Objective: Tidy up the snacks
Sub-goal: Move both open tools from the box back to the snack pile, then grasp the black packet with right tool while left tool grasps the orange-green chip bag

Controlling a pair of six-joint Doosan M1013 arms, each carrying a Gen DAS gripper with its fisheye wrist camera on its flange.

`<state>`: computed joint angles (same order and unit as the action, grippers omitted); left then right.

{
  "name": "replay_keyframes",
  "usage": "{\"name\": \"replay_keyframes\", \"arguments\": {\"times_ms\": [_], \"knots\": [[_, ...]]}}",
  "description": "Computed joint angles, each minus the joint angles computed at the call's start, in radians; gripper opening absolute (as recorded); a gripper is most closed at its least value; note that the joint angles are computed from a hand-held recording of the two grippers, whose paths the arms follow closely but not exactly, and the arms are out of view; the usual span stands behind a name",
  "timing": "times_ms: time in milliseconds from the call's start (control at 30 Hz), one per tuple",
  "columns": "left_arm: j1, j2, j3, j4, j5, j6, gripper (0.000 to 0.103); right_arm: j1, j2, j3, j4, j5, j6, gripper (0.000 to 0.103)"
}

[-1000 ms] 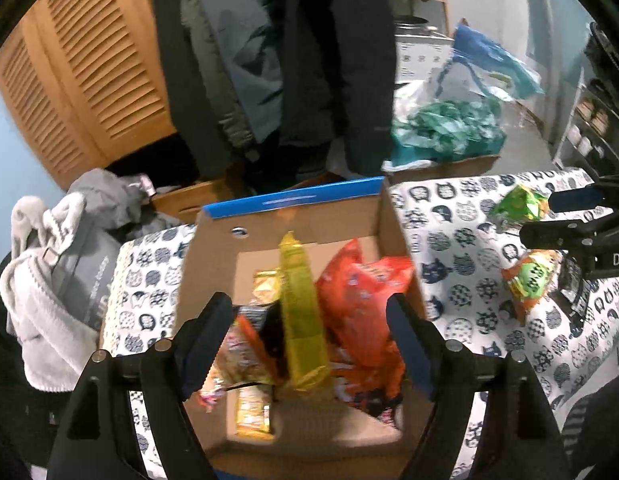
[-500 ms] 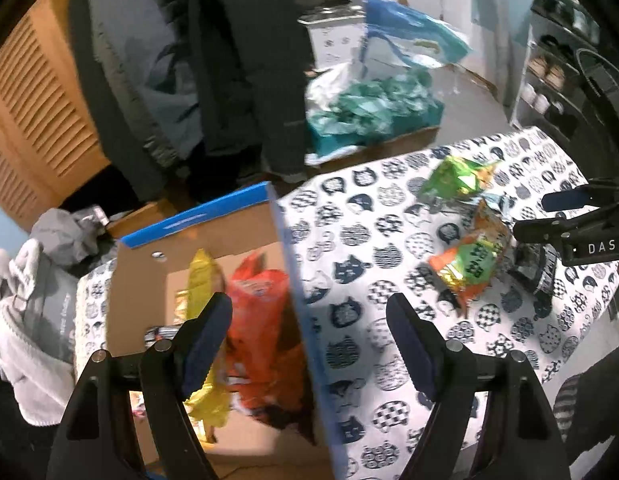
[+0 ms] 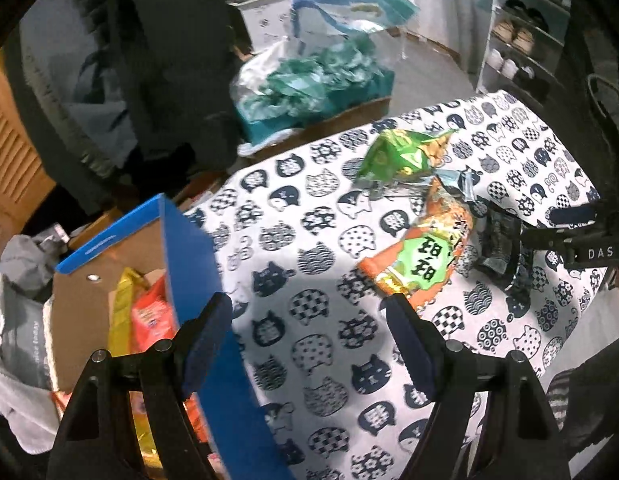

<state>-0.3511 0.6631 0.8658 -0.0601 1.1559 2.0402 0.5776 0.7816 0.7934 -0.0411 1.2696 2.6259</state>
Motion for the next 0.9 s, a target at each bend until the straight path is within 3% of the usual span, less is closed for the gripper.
{"name": "replay_keyframes", "arguments": {"times_ms": [400,567,767,900], "knots": [[-0.051,0.039,-0.008,0.002,-0.034,0.086,0.081,-0.015,0.0,0.073,0.055,-0.047,0.137,0.074],[-0.061,0.073,-0.048,-0.003,-0.002,0.09,0.081,-0.026,0.004,0.09,0.077,-0.092,0.183,0.075],[-0.062,0.11,-0.099,-0.037,0.071,0.095,0.081,-0.031,0.052,0.013,0.068,-0.037,0.164,0.075],[-0.067,0.118,-0.104,-0.041,0.085,0.107,0.081,-0.027,0.125,-0.112,0.038,0.087,0.095,0.075]]}}
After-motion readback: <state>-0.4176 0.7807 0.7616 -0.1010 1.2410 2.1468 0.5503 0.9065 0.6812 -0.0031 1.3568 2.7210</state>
